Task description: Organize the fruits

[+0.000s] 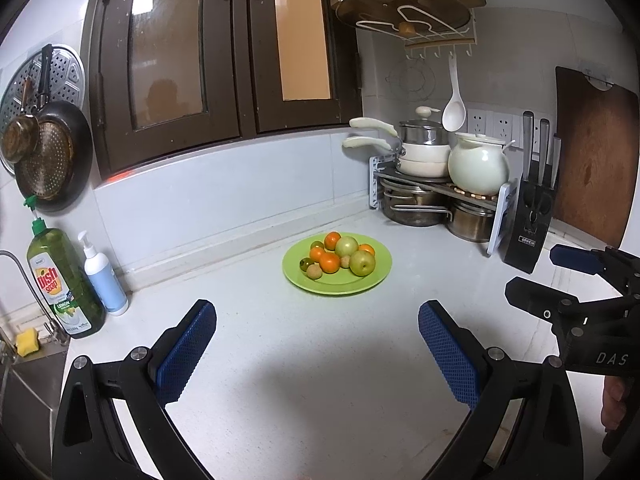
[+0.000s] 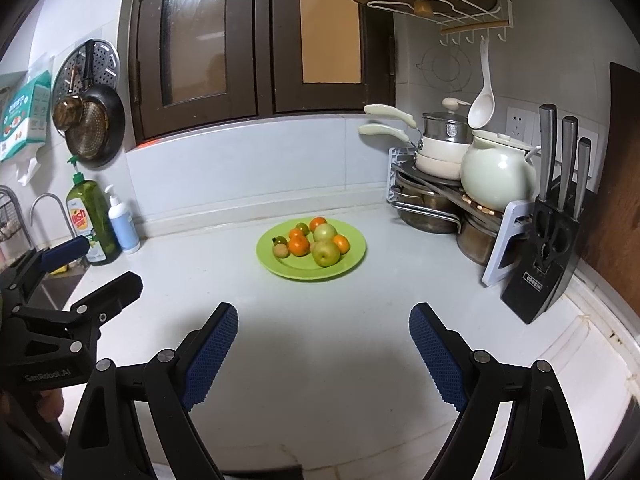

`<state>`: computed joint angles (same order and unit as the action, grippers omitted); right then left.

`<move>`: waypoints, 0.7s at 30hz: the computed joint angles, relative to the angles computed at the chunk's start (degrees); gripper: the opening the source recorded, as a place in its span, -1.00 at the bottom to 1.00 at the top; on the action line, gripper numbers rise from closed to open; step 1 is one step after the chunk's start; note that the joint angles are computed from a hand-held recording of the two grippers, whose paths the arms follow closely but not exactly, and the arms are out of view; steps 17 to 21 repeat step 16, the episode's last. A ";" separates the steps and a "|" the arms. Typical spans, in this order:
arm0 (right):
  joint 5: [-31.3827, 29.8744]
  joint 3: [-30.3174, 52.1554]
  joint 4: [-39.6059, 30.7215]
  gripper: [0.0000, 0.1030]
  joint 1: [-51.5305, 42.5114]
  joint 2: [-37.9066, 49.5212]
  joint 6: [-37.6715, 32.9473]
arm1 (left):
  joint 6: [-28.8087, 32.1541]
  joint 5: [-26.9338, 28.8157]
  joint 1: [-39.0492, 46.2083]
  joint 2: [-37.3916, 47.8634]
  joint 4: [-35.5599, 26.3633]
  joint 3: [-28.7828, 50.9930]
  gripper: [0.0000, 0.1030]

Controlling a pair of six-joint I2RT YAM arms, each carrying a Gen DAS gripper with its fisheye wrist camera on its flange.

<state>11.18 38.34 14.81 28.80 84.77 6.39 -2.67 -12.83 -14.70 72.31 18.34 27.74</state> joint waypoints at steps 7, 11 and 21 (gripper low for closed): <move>0.02 0.01 -0.30 0.71 -0.31 -0.11 -0.24 | -0.02 0.31 0.08 0.48 0.13 0.13 1.00; 0.08 0.17 -0.44 0.71 -0.48 0.08 -0.33 | 0.17 0.87 0.50 0.88 0.35 0.27 1.00; 0.03 0.74 -0.69 0.71 -0.33 0.70 -0.16 | 0.17 1.39 0.90 1.35 0.74 0.29 1.00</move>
